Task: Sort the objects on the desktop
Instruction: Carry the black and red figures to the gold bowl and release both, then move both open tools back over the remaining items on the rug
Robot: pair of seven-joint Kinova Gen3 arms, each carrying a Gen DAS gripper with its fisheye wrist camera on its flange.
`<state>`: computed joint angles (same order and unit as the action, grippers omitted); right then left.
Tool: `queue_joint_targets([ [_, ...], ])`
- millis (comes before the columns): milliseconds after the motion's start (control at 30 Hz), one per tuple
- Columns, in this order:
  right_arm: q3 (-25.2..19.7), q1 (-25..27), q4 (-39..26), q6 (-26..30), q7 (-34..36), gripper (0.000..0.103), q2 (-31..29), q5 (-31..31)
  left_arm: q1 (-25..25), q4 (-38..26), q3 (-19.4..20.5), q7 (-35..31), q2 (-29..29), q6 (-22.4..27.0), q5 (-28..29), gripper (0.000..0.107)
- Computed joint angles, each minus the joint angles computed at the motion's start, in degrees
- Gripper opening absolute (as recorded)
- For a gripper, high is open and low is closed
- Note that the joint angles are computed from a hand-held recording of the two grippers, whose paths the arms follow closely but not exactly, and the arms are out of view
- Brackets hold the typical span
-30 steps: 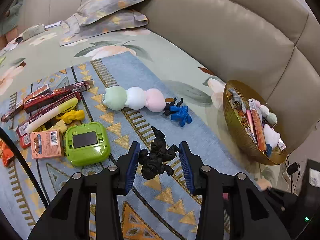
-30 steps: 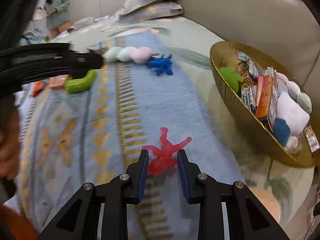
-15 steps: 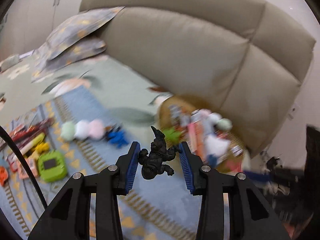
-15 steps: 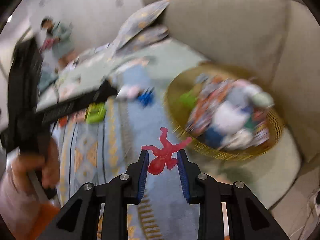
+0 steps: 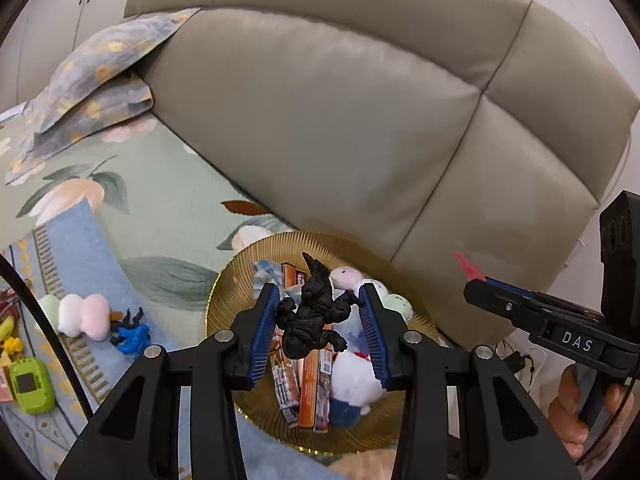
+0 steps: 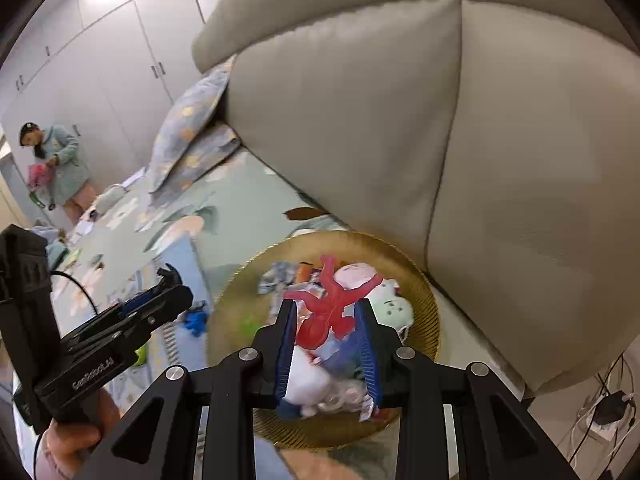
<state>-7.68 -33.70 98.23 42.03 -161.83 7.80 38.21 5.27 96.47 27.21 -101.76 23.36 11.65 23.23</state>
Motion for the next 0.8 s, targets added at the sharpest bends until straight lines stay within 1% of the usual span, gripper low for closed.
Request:
queue_joint_targets([
  [33,0.0,0.9,0.4,-1.2,-0.8,0.029,0.4,0.0,0.9,-0.8,-1.1,1.6,0.8,0.7,-0.2,0.050],
  [67,-1.0,2.8,1.4,-3.4,-0.7,0.035,0.6,-0.9,1.2,-2.0,-1.6,3.8,1.9,2.4,-1.3,0.061],
  [100,-2.4,5.5,2.0,-5.7,0.3,0.041,1.3,-2.7,2.1,-3.6,-3.1,5.3,3.3,4.7,-1.5,0.062],
  [133,-4.0,8.1,2.3,-7.1,1.0,0.044,2.1,-5.1,2.7,-4.7,-4.3,5.9,4.1,7.0,-1.0,0.062],
  [167,-6.0,10.8,2.6,-7.7,2.3,0.044,2.3,-7.4,2.3,-4.9,-4.4,5.6,4.7,8.3,-0.2,0.062],
  [200,-7.3,12.7,2.8,-8.1,4.6,0.044,2.2,-9.7,2.3,-4.5,-5.1,4.3,4.5,8.7,1.2,0.062],
  [233,-7.8,13.6,3.3,-8.6,6.9,0.044,1.7,-12.0,1.8,-3.4,-5.0,3.9,4.0,8.2,1.7,0.062],
  [267,-7.2,13.4,3.4,-8.6,9.2,0.044,1.3,-14.0,1.0,-2.6,-4.9,3.6,3.4,8.4,2.2,0.062],
  [300,-6.1,12.1,4.0,-9.4,10.6,0.044,0.8,-15.2,-0.7,-1.8,-4.2,2.6,2.6,9.3,3.2,0.062],
  [333,-3.9,10.2,4.2,-10.0,12.5,0.044,0.5,-16.8,-2.6,-0.9,-3.6,1.3,1.8,10.2,4.3,0.062],
  [367,-2.7,8.3,4.4,-10.4,13.9,0.044,0.1,-17.9,-5.2,0.9,-3.0,-0.9,0.1,11.0,6.2,0.062],
  [400,-0.9,6.1,4.5,-10.9,14.5,0.044,0.0,-18.3,-7.0,2.6,-2.9,-2.5,-1.3,11.4,7.5,0.062],
  [433,-0.1,4.2,4.7,-11.7,14.6,0.044,-0.2,-17.9,-9.5,4.5,-2.5,-3.6,-3.2,11.9,7.9,0.062],
  [467,-0.4,2.8,4.6,-12.0,14.7,0.044,-0.1,-17.1,-11.2,6.7,-3.1,-4.0,-5.5,12.6,7.3,0.062],
  [500,-0.2,1.2,4.4,-12.2,15.3,0.044,0.2,-16.9,-12.4,9.2,-4.8,-3.6,-8.1,12.9,5.8,0.062],
  [533,-1.0,0.3,3.9,-12.3,16.1,0.045,0.8,-16.9,-12.6,11.3,-7.0,-2.3,-10.5,13.0,3.4,0.062],
  [567,-2.8,-0.1,2.3,-11.9,17.7,0.045,2.4,-17.7,-12.3,13.9,-9.6,-1.2,-12.9,12.2,1.1,0.062],
  [600,-4.3,0.5,1.5,-11.9,20.1,0.045,3.5,-19.4,-12.7,16.6,-12.3,-0.4,-15.2,11.7,-1.2,0.062],
  [633,-6.5,1.2,-0.1,-11.9,22.4,0.045,5.3,-21.2,-12.3,18.7,-15.0,1.2,-16.9,10.9,-3.5,0.062],
  [667,-8.0,0.8,-2.7,-11.0,24.7,0.045,8.0,-23.0,-12.0,20.9,-17.6,3.0,-18.5,10.1,-5.9,0.062],
  [700,-8.5,-0.1,-5.4,-9.2,27.0,0.045,10.6,-24.4,-12.2,23.4,-20.3,4.0,-20.4,9.2,-7.7,0.063],
  [733,-8.5,-2.0,-8.0,-8.4,29.4,0.045,13.2,-25.7,-11.8,25.4,-22.9,4.1,-21.7,8.5,-8.6,0.063],
  [800,-7.0,-5.6,-13.0,-5.3,32.9,0.045,17.3,-27.7,-11.9,29.1,-28.2,1.8,-23.6,7.4,-7.6,0.063],
])
